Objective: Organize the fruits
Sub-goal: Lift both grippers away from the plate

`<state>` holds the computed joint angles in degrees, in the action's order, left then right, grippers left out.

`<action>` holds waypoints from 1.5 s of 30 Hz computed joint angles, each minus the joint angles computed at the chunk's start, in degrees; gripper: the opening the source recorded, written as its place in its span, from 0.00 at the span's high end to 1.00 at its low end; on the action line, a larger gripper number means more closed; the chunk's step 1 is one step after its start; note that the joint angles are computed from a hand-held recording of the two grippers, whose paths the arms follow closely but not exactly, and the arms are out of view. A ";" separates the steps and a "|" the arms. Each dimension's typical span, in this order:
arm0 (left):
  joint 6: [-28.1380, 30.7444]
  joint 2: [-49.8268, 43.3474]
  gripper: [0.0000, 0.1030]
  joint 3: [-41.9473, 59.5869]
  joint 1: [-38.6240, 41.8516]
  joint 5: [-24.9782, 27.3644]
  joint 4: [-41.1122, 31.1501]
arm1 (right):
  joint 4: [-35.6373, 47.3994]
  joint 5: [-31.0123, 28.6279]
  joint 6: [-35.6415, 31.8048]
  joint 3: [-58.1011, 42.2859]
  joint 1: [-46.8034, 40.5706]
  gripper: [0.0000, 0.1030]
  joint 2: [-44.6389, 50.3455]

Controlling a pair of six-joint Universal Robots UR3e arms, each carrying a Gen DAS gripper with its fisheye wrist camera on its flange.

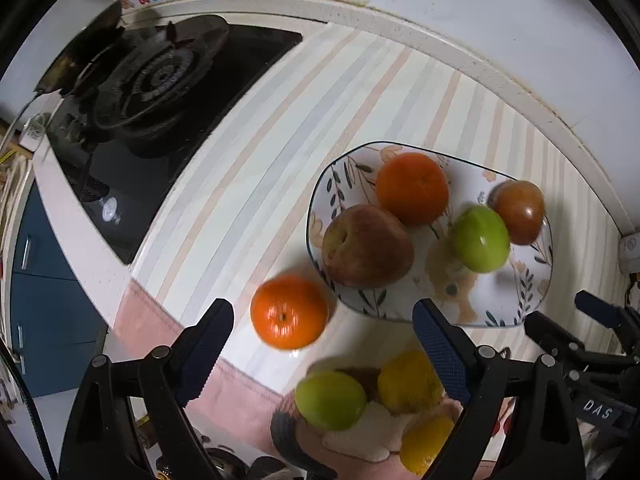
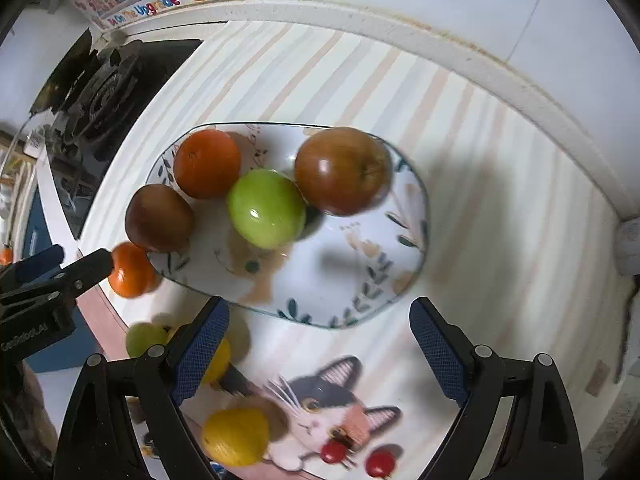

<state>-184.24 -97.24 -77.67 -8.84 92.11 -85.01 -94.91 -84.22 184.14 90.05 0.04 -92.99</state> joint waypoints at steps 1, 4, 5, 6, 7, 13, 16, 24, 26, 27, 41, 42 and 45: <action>-0.48 1.16 0.11 -0.87 -0.37 0.30 0.23 | 0.83 -0.03 -0.32 0.11 -0.21 0.09 -1.26; -1.28 5.12 0.11 -3.48 -1.07 0.42 0.54 | 4.00 -0.40 -0.95 -0.10 -0.40 0.09 -5.15; -1.56 6.36 0.11 -4.00 -1.78 1.19 0.58 | 4.85 -0.25 -1.37 -0.06 -0.64 0.09 -6.15; -1.96 7.34 0.11 -4.50 -2.49 2.02 0.67 | 6.19 -0.41 -1.76 -0.14 -0.79 0.09 -7.45; -2.30 8.29 0.11 -4.94 -3.01 2.54 0.64 | 6.94 -0.62 -1.83 -0.30 -0.66 0.09 -8.16; -4.44 14.57 0.11 -4.93 -4.75 1.97 -3.10 | 13.66 0.11 -3.77 -0.88 -1.85 0.09 -16.48; -5.56 16.39 0.11 -4.11 -5.95 1.97 -4.44 | 16.26 0.61 -4.75 -1.81 -2.99 0.09 -19.73; -8.37 18.99 0.11 0.49 -10.47 2.53 -9.17 | 27.64 3.01 -9.98 -10.30 -8.21 0.09 -25.49; -8.97 19.55 0.11 2.10 -11.11 2.18 -10.76 | 30.55 3.94 -11.71 -12.78 -9.99 0.09 -26.38; -9.22 19.92 0.11 2.88 -11.32 1.97 -11.55 | 31.60 4.19 -12.21 -13.89 -10.56 0.09 -26.56; -11.45 20.60 0.11 14.34 -13.55 2.51 -18.83 | 51.99 11.66 -25.09 -34.92 -24.78 0.09 -26.39; -11.34 20.72 0.11 14.37 -13.31 2.34 -18.93 | 51.96 11.72 -25.18 -34.86 -24.81 0.09 -26.36; -11.03 20.91 0.11 14.06 -12.76 2.19 -19.12 | 51.41 11.60 -24.36 -34.60 -23.93 0.09 -26.12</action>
